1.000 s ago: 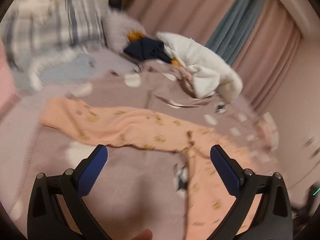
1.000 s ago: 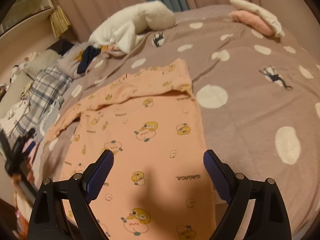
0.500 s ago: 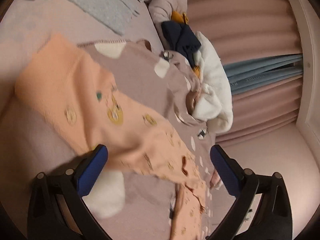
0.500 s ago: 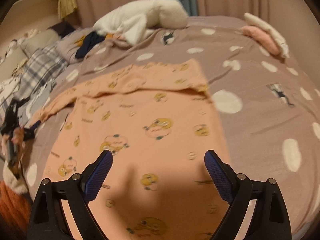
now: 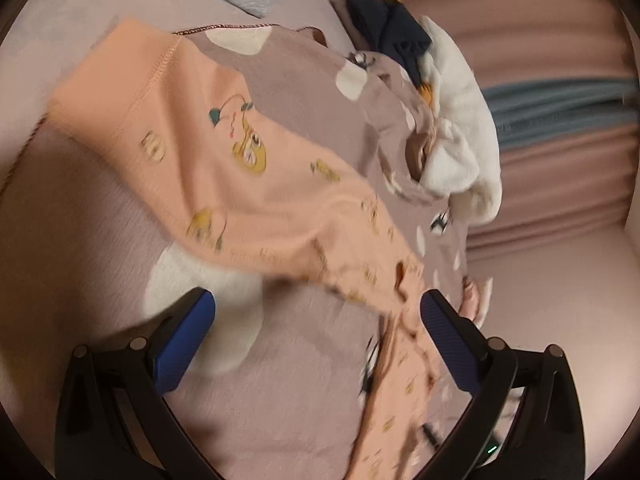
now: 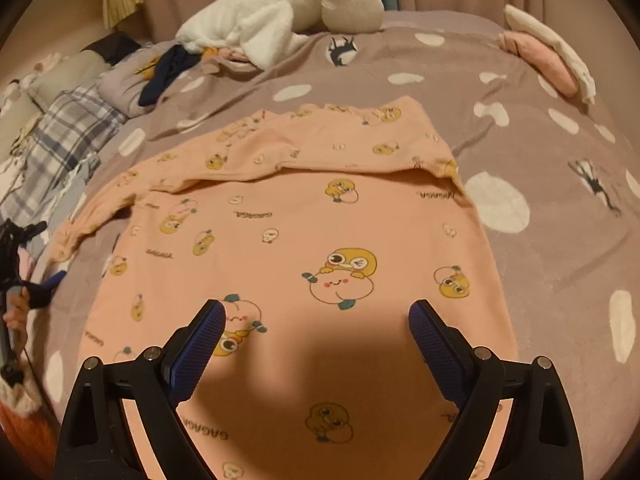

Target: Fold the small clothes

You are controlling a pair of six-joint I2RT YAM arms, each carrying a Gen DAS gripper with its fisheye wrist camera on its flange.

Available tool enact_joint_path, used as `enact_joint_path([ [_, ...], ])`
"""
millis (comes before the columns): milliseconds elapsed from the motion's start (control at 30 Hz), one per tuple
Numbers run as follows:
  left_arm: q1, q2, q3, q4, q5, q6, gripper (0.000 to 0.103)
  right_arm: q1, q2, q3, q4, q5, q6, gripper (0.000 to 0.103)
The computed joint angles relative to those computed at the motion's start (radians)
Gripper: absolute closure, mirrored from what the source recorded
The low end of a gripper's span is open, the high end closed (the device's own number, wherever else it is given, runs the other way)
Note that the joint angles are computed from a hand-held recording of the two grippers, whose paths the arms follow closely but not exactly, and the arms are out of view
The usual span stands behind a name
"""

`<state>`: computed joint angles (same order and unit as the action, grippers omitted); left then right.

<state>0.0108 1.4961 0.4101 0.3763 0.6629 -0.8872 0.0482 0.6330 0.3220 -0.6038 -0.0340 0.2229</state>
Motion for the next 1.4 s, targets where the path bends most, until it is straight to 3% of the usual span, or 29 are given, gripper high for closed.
enact_joint_path([
  [100, 0.055, 0.096, -0.004, 0.207, 0.050, -0.110, 0.001, -0.027, 0.045, -0.002, 0.016, -0.041, -0.013, 0.011],
  [200, 0.093, 0.122, -0.042, 0.378, 0.032, -0.244, 0.002, -0.032, 0.023, 0.006, -0.002, 0.027, -0.053, 0.011],
  [233, 0.097, 0.102, -0.054, 0.377, -0.016, -0.247, 0.005, -0.048, 0.019, 0.013, -0.005, 0.040, -0.074, 0.011],
  [367, 0.029, -0.019, 0.003, 0.092, -0.311, -0.134, 0.024, -0.189, 0.057, 0.044, 0.050, 0.048, -0.196, 0.011],
  [533, -0.032, 0.017, 0.071, -0.006, -0.399, -0.023, 0.030, -0.321, 0.222, 0.110, 0.119, -0.011, -0.254, 0.011],
  [600, -0.037, 0.037, 0.073, 0.008, -0.428, -0.023, 0.062, -0.349, 0.238, 0.108, 0.138, -0.063, -0.255, 0.011],
  [633, -0.019, 0.057, 0.067, 0.013, -0.417, -0.018, 0.091, -0.362, 0.252, 0.100, 0.159, -0.092, -0.252, 0.011],
  [667, -0.013, 0.080, 0.079, -0.007, -0.424, -0.023, 0.098, -0.370, 0.259, 0.091, 0.171, -0.109, -0.249, 0.011],
  [767, -0.013, 0.073, 0.055, 0.021, -0.445, -0.031, 0.097, -0.382, 0.306, 0.072, 0.210, -0.142, -0.247, 0.011],
  [933, -0.129, -0.109, 0.044, -0.064, -0.609, -0.001, 0.099, -0.424, 0.327, 0.052, 0.250, -0.164, -0.296, 0.011],
  [1133, -0.333, -0.142, 0.119, -0.121, -0.675, -0.009, 0.099, -0.491, 0.444, 0.114, 0.338, -0.181, -0.385, 0.027],
  [1333, -0.555, -0.012, 0.284, -0.204, -0.787, -0.033, 0.099, -0.531, 0.624, 0.173, 0.435, -0.249, -0.444, 0.056],
  [1400, -0.610, 0.008, 0.317, -0.204, -0.842, -0.042, 0.099, -0.579, 0.663, 0.194, 0.432, -0.360, -0.469, 0.081],
])
